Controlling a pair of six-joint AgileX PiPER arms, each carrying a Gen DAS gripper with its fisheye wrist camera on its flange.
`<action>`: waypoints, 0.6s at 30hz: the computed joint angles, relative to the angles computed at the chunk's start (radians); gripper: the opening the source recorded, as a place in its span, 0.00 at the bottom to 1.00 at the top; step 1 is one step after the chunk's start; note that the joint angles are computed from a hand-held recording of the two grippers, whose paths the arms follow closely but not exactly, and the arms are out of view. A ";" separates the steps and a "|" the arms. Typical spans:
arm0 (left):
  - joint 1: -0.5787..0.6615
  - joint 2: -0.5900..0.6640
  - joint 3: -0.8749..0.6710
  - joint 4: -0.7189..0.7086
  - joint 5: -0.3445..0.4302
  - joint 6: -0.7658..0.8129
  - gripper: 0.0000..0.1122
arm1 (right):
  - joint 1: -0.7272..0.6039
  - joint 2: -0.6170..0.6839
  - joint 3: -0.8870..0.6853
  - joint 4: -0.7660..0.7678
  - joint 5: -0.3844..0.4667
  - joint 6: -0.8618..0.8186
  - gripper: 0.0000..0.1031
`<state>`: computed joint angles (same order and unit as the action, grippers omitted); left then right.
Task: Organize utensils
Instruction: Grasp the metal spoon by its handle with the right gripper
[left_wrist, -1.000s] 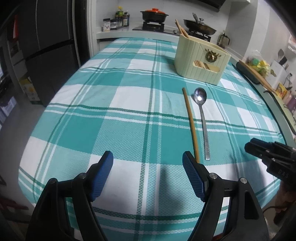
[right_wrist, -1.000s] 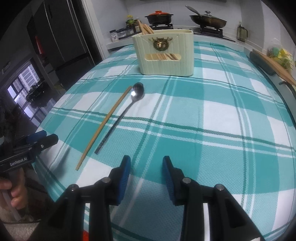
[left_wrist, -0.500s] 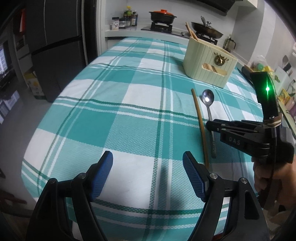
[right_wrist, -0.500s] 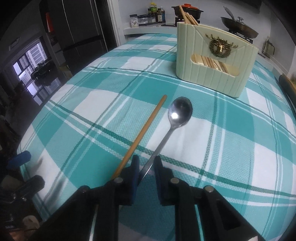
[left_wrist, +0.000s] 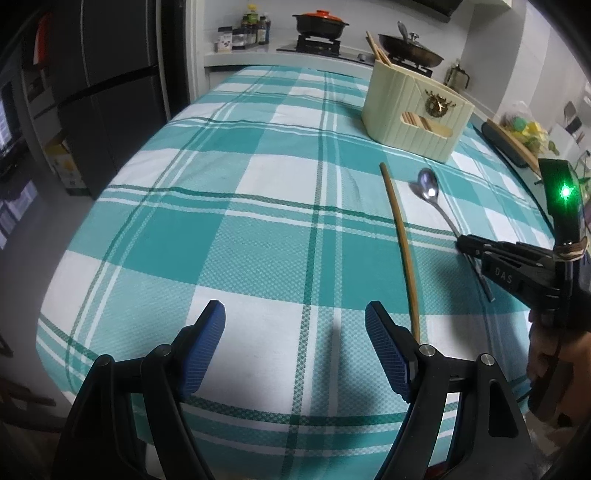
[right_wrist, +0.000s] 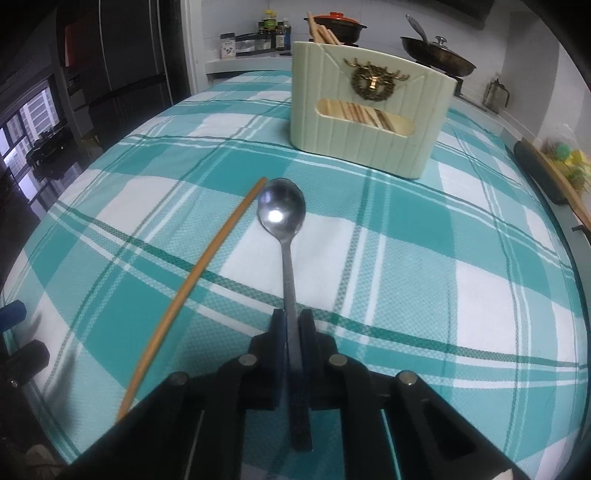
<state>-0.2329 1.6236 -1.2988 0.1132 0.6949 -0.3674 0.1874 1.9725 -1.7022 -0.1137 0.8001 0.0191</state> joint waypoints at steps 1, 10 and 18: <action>-0.001 0.001 0.000 0.002 0.001 -0.002 0.71 | -0.011 -0.009 0.013 -0.005 -0.002 0.011 0.08; -0.020 0.029 -0.022 0.009 0.019 -0.007 0.71 | -0.159 -0.144 0.187 -0.078 -0.013 0.093 0.08; -0.016 0.109 -0.160 -0.137 0.077 0.145 0.71 | -0.264 -0.246 0.307 -0.035 -0.054 0.053 0.26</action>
<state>-0.2491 1.7330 -1.4588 -0.0243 0.7715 -0.2224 -0.0763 1.7267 -1.3950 -0.1482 0.7460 0.0723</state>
